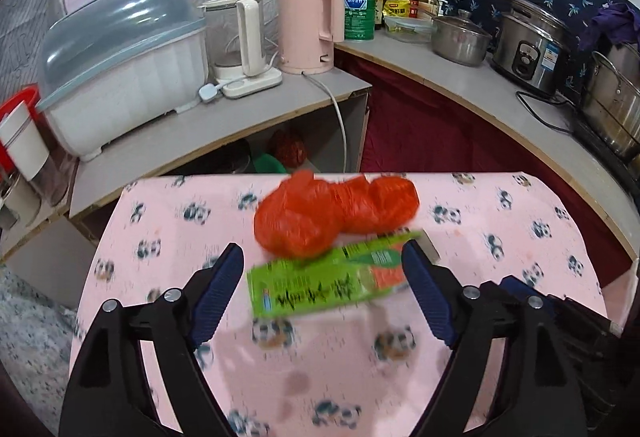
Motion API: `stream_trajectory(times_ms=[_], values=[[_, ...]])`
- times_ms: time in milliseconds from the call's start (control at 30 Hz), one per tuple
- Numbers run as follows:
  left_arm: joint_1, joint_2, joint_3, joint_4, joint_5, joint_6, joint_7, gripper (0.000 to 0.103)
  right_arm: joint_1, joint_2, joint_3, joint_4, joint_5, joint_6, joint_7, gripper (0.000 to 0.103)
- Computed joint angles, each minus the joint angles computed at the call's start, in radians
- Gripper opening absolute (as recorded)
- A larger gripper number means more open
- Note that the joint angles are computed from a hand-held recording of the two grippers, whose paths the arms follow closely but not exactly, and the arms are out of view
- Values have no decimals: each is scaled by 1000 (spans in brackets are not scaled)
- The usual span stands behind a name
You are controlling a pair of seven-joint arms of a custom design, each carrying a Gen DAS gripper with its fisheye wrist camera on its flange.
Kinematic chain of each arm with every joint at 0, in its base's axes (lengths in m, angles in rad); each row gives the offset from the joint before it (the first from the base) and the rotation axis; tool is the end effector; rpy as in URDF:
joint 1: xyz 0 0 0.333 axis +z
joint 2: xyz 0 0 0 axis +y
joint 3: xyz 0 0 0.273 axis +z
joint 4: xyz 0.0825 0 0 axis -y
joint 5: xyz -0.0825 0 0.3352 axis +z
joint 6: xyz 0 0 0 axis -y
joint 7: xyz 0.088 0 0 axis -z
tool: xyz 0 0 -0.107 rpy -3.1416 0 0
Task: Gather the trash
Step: 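Grasp the red plastic bag with the left tool while the right tool grasps the green drink carton, then carry the red bag and green carton over the bin and release both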
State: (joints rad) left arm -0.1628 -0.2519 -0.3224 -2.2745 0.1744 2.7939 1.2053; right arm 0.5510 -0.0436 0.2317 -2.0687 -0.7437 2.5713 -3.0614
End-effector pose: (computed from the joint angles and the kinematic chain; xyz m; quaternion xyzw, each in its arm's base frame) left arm 0.4244 -0.2445 0.5225 -0.5560 0.7402 -0.3083 0.2188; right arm 0.3720 0.3875 0.4860 -0.5363 0.7576 -0.1461 0.3420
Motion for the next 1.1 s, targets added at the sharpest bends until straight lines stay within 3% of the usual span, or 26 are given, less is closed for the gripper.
stream_trajectory(times_ms=[233, 400, 467, 633, 833, 967, 1100], values=[[-10, 186, 32, 147, 63, 7, 22, 76, -34, 113, -59, 43, 51, 133, -66, 30], [-56, 248, 72, 188, -24, -8, 132, 48, -31, 165, -84, 64, 75, 182, -107, 23], [-67, 253, 79, 189, -31, -9, 154, 32, -27, 181, -86, 78, 94, 194, -147, 8], [-87, 230, 80, 168, -102, -23, 233, 18, 0, 170, -101, 65, 64, 206, -137, 7], [-108, 132, 70, 80, -206, -32, 284, 14, 5, 52, -78, -48, -18, 178, -10, 6], [-133, 43, 59, 11, -283, -50, 312, 14, -14, -101, -21, -182, -46, 114, 97, 5], [-169, -54, 39, -54, -352, -82, 310, 13, -24, -274, 46, -303, 8, 25, 136, 4]])
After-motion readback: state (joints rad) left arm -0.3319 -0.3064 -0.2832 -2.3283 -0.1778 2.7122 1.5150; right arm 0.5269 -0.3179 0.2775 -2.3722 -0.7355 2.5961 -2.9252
